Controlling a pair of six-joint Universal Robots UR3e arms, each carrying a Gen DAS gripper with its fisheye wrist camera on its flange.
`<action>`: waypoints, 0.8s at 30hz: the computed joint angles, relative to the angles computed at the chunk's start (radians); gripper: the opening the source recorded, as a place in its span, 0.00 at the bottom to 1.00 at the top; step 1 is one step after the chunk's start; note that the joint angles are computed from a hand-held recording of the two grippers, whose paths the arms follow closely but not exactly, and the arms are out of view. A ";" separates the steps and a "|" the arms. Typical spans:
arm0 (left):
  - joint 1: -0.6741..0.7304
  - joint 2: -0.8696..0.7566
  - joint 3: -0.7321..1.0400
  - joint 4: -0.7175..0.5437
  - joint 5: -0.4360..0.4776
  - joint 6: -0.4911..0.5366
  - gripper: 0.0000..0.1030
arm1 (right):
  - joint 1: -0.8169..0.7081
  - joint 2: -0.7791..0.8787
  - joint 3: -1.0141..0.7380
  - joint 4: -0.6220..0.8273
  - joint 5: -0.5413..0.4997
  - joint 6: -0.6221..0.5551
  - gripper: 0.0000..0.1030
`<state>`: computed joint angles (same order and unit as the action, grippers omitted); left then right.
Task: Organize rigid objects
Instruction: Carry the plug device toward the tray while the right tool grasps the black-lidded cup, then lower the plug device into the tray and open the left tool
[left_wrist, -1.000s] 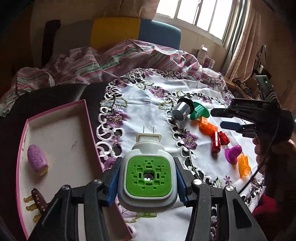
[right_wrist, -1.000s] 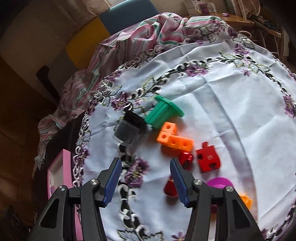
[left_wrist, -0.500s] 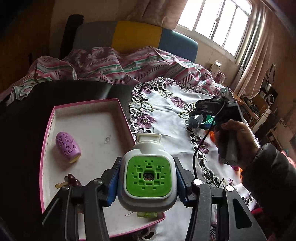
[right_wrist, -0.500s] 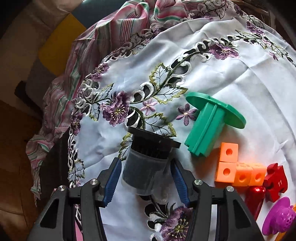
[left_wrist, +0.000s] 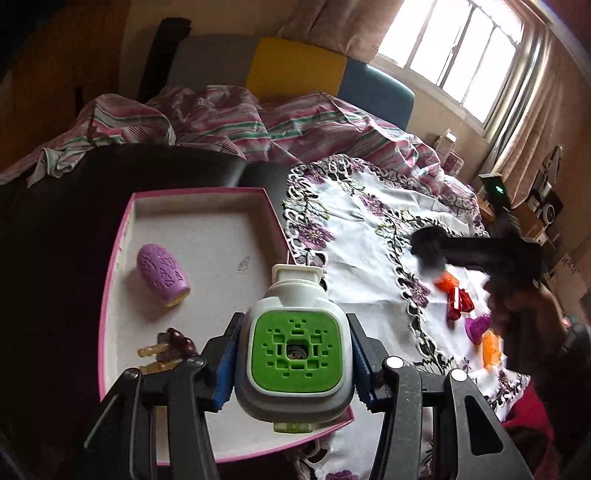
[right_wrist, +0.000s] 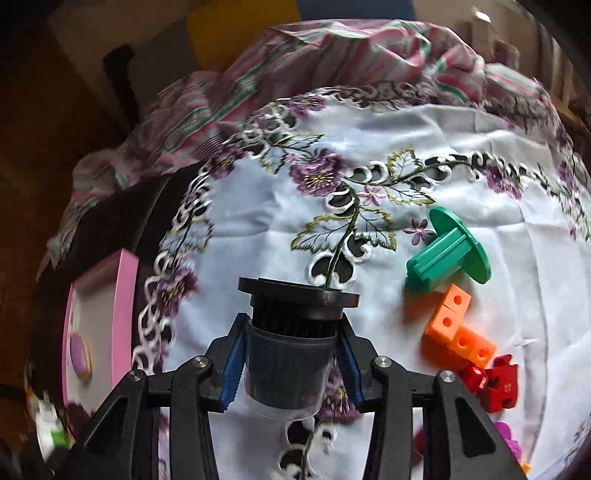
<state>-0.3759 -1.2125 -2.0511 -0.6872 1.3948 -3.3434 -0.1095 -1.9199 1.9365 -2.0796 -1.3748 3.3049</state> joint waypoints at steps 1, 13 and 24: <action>-0.004 0.005 0.001 -0.002 0.018 0.000 0.51 | 0.016 -0.030 -0.006 0.050 0.002 -0.033 0.44; -0.021 0.073 0.006 -0.084 0.212 -0.031 0.51 | 0.032 -0.267 0.366 -0.030 -0.028 -0.145 0.43; -0.099 0.070 0.028 -0.115 0.312 -0.071 0.51 | 0.039 -0.272 0.446 -0.093 -0.030 -0.162 0.43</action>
